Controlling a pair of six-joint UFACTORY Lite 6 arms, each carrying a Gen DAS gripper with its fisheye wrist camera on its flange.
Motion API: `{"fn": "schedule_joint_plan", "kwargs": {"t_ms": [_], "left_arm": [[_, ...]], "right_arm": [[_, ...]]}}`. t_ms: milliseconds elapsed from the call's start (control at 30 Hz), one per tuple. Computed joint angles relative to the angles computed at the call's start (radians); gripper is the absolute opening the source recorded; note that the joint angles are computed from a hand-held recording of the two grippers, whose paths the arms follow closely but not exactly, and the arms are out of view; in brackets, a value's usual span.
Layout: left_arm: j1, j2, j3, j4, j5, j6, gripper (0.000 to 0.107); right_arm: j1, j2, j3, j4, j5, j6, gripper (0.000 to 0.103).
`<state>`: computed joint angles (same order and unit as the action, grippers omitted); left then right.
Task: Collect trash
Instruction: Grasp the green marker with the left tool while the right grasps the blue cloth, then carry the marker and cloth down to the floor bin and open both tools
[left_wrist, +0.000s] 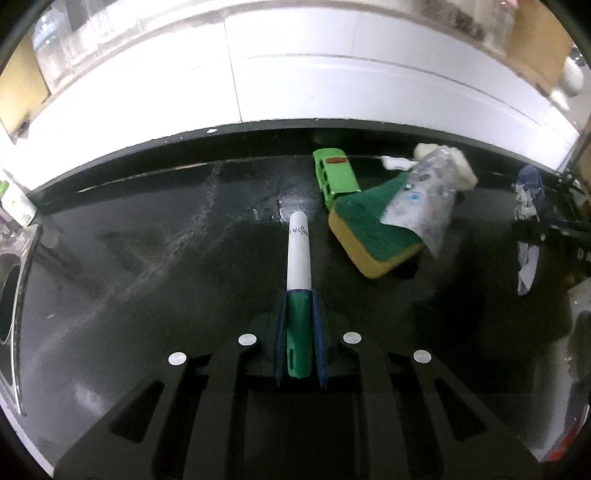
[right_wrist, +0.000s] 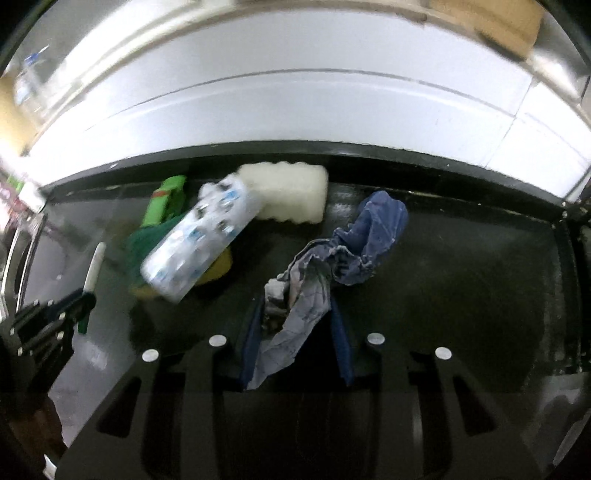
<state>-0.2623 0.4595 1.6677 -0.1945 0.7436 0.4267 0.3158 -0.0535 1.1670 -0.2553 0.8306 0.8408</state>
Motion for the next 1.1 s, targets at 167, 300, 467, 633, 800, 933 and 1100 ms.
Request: {"fn": "schedule_joint_plan", "kwargs": {"t_ms": [167,300,467,633,800,933,1100], "left_arm": [[-0.005,-0.249,-0.225,0.002,0.009,0.008,0.013],[0.013,-0.430,-0.383,-0.014,0.043,0.043,0.013],[0.029,-0.571,-0.502,-0.021,0.068,0.080,0.013],[0.057,-0.651,-0.552,-0.027,0.080,0.084,0.013],[0.142,-0.725,-0.582,-0.052,0.114,0.123,0.013],[0.296,-0.763,-0.578,-0.109,0.160,0.212,0.013],[0.595,-0.779,-0.571,-0.197,0.210,0.383,0.013]], "right_arm": [[0.165,-0.147,-0.049,-0.057,0.102,0.119,0.035],[0.345,-0.222,-0.068,-0.123,0.190,0.245,0.035],[0.490,-0.286,-0.081,-0.162,0.284,0.342,0.035],[0.567,-0.288,-0.060,-0.191,0.323,0.397,0.035],[0.620,-0.231,0.017,-0.205,0.343,0.396,0.035],[0.646,-0.107,0.143,-0.201,0.318,0.338,0.035],[0.675,0.202,0.479,-0.137,0.265,0.156,0.035]]}}
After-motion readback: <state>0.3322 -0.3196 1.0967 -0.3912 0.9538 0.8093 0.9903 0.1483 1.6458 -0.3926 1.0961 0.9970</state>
